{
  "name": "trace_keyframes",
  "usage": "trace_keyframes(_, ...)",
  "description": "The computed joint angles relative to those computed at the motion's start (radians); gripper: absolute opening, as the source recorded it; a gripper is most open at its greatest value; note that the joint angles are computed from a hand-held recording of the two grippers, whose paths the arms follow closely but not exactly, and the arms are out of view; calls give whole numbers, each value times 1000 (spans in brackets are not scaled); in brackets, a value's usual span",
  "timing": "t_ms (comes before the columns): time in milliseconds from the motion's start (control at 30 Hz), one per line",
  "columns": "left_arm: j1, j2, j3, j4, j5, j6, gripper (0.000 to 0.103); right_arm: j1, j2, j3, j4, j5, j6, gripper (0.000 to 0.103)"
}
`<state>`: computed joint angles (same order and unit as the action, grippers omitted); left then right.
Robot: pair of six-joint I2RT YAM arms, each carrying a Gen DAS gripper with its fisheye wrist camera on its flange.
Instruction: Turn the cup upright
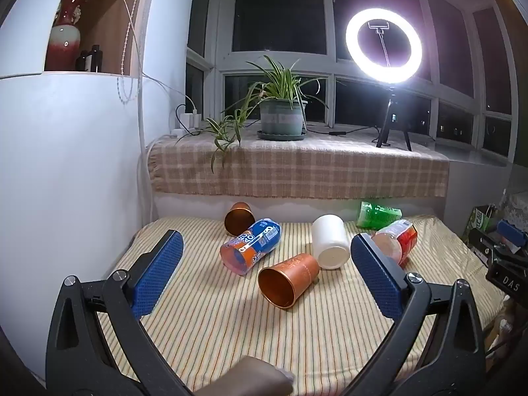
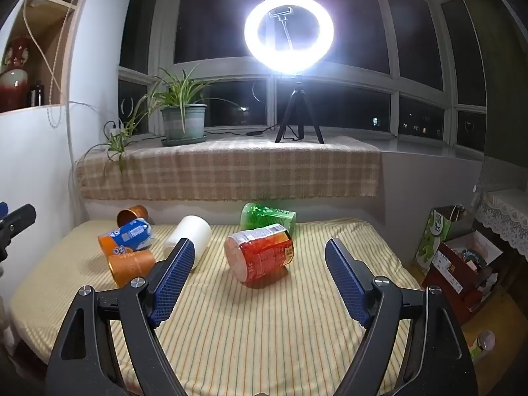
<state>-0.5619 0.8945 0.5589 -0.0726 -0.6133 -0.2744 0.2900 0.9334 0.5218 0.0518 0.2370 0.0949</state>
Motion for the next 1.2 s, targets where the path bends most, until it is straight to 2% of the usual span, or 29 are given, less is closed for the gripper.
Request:
trace_keyframes(100,-2,0,3,-12,3,7,103,0,-3,-7,13,-2,6,81)
trace_keyframes(233,45,38,-4,31,44,9,103,-1,-3,-6,8,-2,6,81)
trace_keyframes(300,10,26,13,3,3,12,103,-4,-2,-6,8,-4,4,81)
trace_keyframes(467,21,48,11,37,9,17,103,-15,-15,-1,0,-12,-1,81)
trace_keyframes(600,20,-17,9,-11,-3,10,103,-6,-22,5,-8,-1,-6,81)
trace_keyframes(1200,24,-28,15,-24,-4,18,103,3,0,11,10,16,-3,81)
